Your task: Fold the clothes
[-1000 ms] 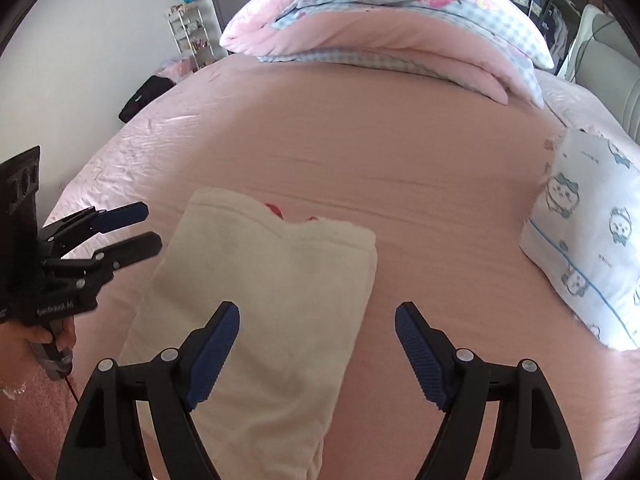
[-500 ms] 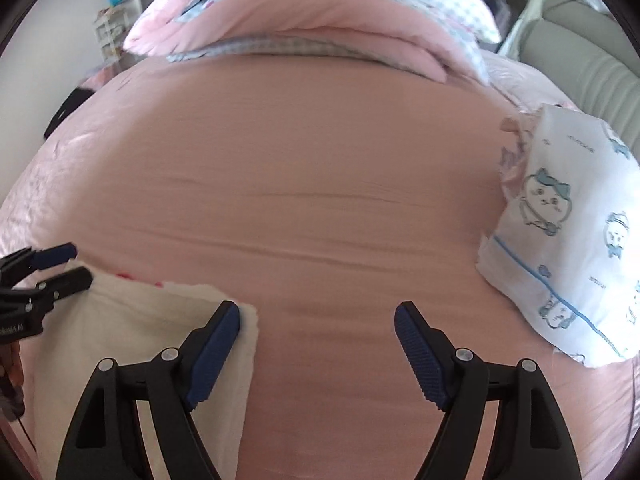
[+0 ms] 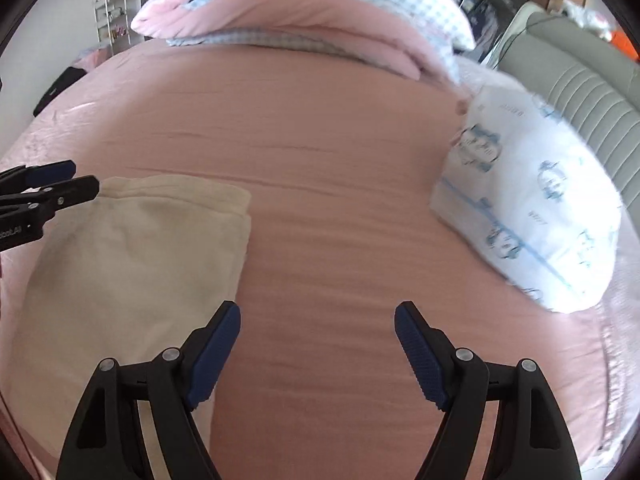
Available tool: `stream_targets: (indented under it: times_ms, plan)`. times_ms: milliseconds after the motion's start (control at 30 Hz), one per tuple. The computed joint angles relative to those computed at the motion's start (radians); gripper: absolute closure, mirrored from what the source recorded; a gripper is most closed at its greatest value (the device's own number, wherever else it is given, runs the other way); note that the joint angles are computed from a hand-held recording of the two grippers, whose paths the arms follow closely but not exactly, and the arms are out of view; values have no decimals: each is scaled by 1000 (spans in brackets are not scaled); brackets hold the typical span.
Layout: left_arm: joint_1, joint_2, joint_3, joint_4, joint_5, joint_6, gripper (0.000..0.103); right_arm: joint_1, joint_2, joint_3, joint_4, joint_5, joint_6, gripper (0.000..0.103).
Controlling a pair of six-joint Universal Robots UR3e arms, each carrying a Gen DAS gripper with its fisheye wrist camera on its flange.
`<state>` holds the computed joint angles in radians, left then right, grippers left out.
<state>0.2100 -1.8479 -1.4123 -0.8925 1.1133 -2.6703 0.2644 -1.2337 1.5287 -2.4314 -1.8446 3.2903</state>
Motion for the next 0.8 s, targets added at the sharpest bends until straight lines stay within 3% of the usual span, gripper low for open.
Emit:
stream_targets:
  times_ms: [133,333,400,500,567,667,800]
  plan:
    - [18,251,-281,5,5,135,37,25,-94,49,23,79,65,24]
    - [56,429,-499,6,109,260,33,40,-243,323,-1,127,95,24]
    - [104,464,-500,-33,103,207,33,-7,-320,400,3,148,114,24]
    - [160,515,-524,-78,25,198,33,18,-364,409,71,24,200,26]
    - [164,543,-542,-123,-14,241,33,-1,-427,477,8,120,193,26]
    - [129,530,-561,-92,53,194,33,73,-423,487,-70,121,217,26]
    - [199,551,-576,-136,75,203,28,95,-339,421,58,80,218,26]
